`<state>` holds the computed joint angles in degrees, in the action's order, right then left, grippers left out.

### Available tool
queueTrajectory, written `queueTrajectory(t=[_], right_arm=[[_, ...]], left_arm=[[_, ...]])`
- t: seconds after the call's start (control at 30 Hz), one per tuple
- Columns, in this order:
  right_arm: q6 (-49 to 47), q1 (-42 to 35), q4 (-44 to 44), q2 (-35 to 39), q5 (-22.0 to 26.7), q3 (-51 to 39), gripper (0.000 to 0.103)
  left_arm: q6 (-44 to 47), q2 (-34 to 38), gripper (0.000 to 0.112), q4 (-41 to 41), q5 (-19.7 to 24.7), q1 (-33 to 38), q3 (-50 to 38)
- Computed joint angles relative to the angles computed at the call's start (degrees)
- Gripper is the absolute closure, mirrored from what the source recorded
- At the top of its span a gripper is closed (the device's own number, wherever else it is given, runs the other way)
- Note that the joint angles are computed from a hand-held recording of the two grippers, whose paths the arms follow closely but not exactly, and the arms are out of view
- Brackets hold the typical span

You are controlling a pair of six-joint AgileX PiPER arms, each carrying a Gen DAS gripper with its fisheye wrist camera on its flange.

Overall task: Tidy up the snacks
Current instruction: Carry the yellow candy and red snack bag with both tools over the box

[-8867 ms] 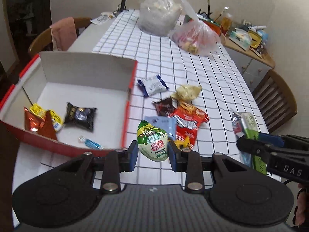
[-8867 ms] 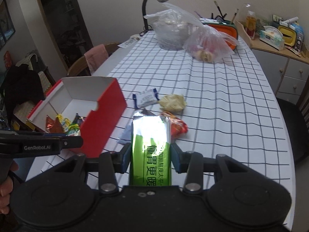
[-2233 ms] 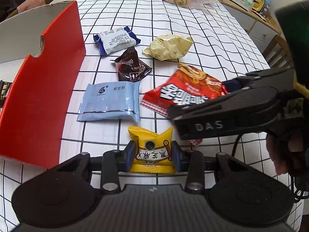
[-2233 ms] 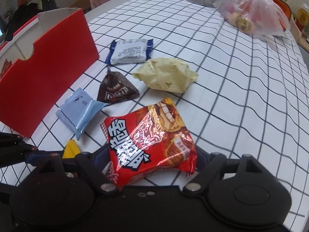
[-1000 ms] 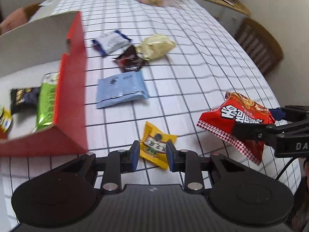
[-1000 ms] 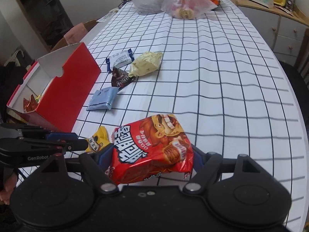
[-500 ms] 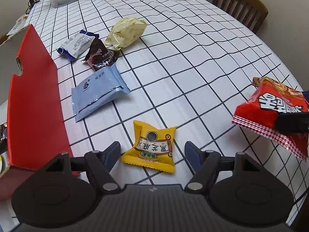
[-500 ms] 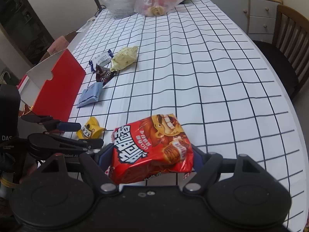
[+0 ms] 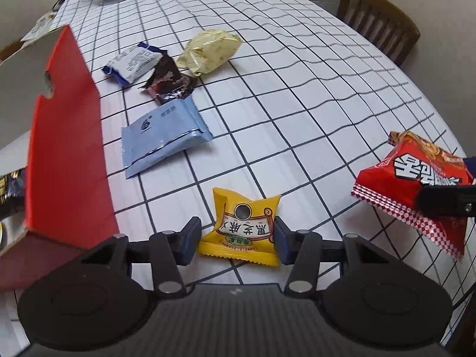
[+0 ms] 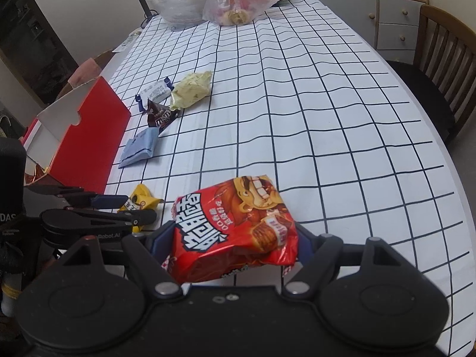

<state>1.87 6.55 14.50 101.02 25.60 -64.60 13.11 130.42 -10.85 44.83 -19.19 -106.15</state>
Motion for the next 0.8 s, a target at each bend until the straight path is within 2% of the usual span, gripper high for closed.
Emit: queueTrajectory(t=[0.33,0.73,0.8], right_arm=[[4.23,3.48,-3.38,-0.06,1.33,-4.17,0.025],[6.54,9.96,-6.51,2.23,3.37,-13.73,0.025],[7.05,11.18,-7.58,3.38,4.00,-16.08,0.025]], left_arm=[[-1.12,-8.53,0.062,-4.95,-0.90,4.23,7.45],[-2.80,-16.35,0.062,-8.06,0.82,11.27,10.38],[-3.47,-17.83,0.062,-7.02,-0.03,11.89,11.44]])
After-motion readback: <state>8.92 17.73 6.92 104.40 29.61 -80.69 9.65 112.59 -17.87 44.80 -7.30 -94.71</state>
